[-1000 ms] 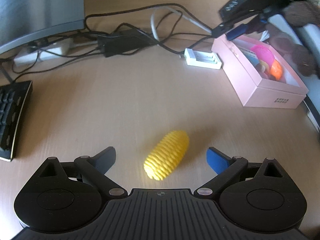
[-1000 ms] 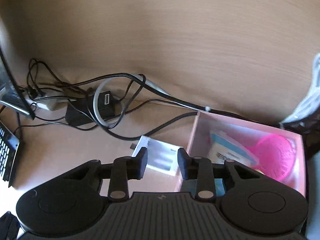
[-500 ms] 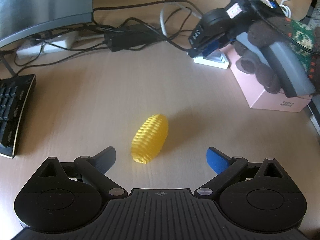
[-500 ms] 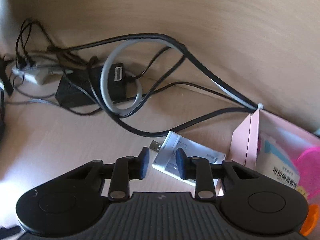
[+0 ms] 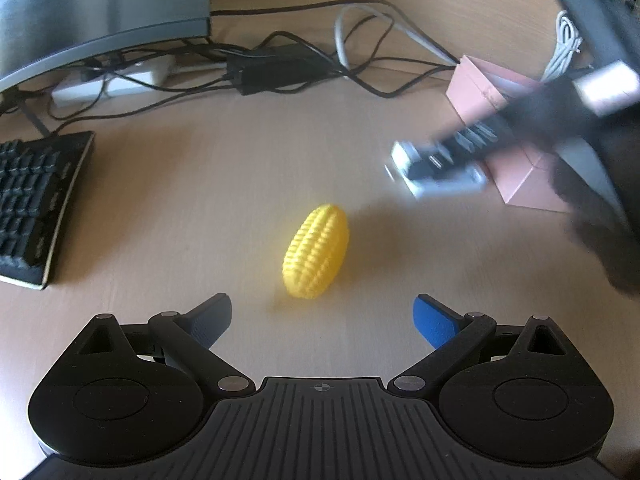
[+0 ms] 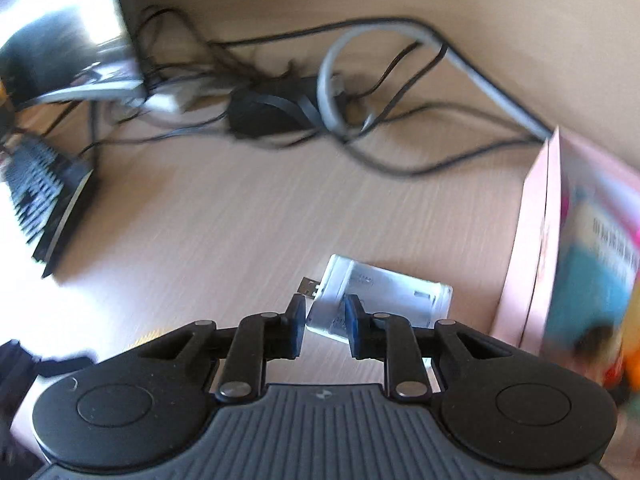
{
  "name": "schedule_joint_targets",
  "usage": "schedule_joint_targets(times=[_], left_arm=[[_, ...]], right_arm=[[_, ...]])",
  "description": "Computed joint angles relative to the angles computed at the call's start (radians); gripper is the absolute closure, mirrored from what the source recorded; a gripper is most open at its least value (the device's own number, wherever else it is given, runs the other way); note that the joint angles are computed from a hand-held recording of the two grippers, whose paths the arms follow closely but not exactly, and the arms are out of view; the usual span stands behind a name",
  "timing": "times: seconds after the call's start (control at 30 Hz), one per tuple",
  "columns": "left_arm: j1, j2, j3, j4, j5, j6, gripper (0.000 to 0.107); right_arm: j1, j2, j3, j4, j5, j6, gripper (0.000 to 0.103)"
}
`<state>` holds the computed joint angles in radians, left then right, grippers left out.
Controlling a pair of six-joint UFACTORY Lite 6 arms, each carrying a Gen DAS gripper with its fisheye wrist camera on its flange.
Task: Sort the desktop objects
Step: 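Carry the charger beside the pink box and release it with the right gripper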
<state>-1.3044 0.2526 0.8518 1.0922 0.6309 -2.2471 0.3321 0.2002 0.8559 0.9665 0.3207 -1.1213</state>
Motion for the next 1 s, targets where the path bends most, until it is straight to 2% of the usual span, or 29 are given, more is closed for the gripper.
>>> schedule_joint_targets(times=[0.1, 0.23, 0.43, 0.6, 0.67, 0.83, 0.9, 0.97, 1.0], left_arm=[[-0.025, -0.023, -0.017, -0.032, 0.018, -0.005, 0.007], [-0.062, -0.022, 0.009, -0.066, 0.065, 0.009, 0.007], [-0.096, 0.041, 0.116, -0.122, 0.102, 0.055, 0.007], [-0.124, 0.094, 0.178, -0.144, 0.115, 0.090, 0.007], [-0.128, 0.106, 0.184, -0.126, 0.135, 0.081, 0.007], [-0.080, 0.141, 0.224, -0.065, 0.171, 0.025, 0.007], [-0.051, 0.189, 0.284, -0.062, 0.207, 0.053, 0.007], [-0.018, 0.234, 0.345, -0.079, 0.230, 0.091, 0.014], [-0.005, 0.249, 0.363, -0.083, 0.232, 0.110, 0.022]], right_arm=[[-0.052, -0.168, -0.187, 0.065, 0.076, -0.096, 0.082], [-0.187, -0.433, -0.419, -0.016, 0.174, -0.144, 0.082], [-0.570, -0.732, -0.616, -0.180, 0.350, -0.261, 0.081], [-0.730, -0.927, -0.755, -0.145, 0.206, -0.484, 0.077], [-0.837, -0.885, -0.737, -0.062, 0.235, -0.610, 0.075], [-1.113, -0.810, -0.669, 0.007, 0.442, -0.757, 0.053], [-1.182, -0.801, -0.676, 0.044, 0.481, -0.843, 0.045], [-1.191, -0.810, -0.689, 0.047, 0.467, -0.849, 0.045], [-1.199, -0.804, -0.693, 0.048, 0.464, -0.859, 0.045]])
